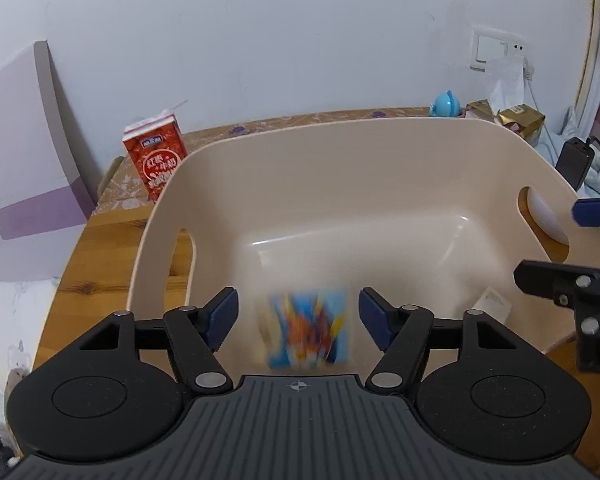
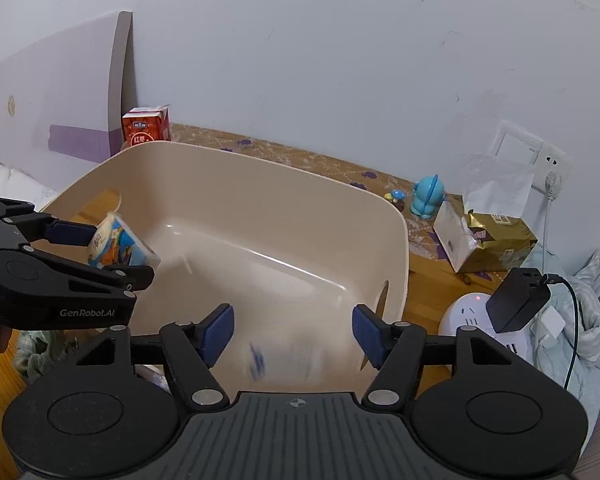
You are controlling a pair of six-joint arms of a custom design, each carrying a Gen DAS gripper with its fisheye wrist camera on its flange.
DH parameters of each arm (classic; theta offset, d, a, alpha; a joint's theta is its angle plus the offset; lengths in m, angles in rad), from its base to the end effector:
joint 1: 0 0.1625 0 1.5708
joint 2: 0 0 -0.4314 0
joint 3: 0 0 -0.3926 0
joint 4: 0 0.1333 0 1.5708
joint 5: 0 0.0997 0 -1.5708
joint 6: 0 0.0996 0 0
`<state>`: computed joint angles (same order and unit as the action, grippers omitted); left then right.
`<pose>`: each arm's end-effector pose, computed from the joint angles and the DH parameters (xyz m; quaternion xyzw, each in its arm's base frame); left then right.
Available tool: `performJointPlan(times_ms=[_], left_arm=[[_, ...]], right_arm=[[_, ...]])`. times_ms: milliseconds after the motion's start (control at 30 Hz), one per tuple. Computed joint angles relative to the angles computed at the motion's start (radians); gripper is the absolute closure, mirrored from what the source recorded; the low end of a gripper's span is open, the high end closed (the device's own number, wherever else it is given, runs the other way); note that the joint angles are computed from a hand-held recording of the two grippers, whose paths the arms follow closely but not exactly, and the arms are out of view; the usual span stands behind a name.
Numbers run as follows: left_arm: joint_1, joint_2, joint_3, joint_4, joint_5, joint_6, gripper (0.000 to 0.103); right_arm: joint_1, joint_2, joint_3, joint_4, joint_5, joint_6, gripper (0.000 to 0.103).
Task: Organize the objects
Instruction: 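Carry both items over the basket and open both grippers to drop them, then lower the left gripper onto the green plaid scrunchie and grasp it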
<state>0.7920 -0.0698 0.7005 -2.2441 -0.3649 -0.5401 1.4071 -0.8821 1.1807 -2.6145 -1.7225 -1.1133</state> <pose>-0.4349 -0.7629 -0.0702 0.0861 0.8191 -0.3612 0.4373 -0.0120 -0.7982 0.3753 0.4000 -0.8386 0.2494 0.2730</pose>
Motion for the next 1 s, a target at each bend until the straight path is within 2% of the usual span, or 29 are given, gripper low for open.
performJointPlan(times_ms=[33,233,400,600,867,1000], left_arm=[[-0.003,-0.003,0.011,-0.024,0.008,0.015,0.024],[-0.030,-0.036,0.086,-0.116,0.055,0.042,0.013],[-0.056,-0.095,0.194,-0.122,0.082,-0.016,0.012],[-0.086,-0.169,0.332,-0.123,0.098,-0.088,0.012],[-0.106,-0.275,0.526,-0.030,0.074,-0.269,0.012],[-0.105,-0.310,0.607,-0.011,0.051,-0.322,0.012]], right_arm=[[-0.001,-0.003,0.004,-0.003,0.004,0.001,0.024],[-0.008,-0.051,0.061,-0.066,0.061,-0.002,0.000],[-0.018,-0.104,0.119,-0.095,0.094,0.006,0.000],[-0.034,-0.160,0.194,-0.122,0.091,0.013,0.000],[-0.070,-0.224,0.307,-0.117,0.084,0.075,0.000],[-0.083,-0.240,0.354,-0.120,0.072,0.114,0.000]])
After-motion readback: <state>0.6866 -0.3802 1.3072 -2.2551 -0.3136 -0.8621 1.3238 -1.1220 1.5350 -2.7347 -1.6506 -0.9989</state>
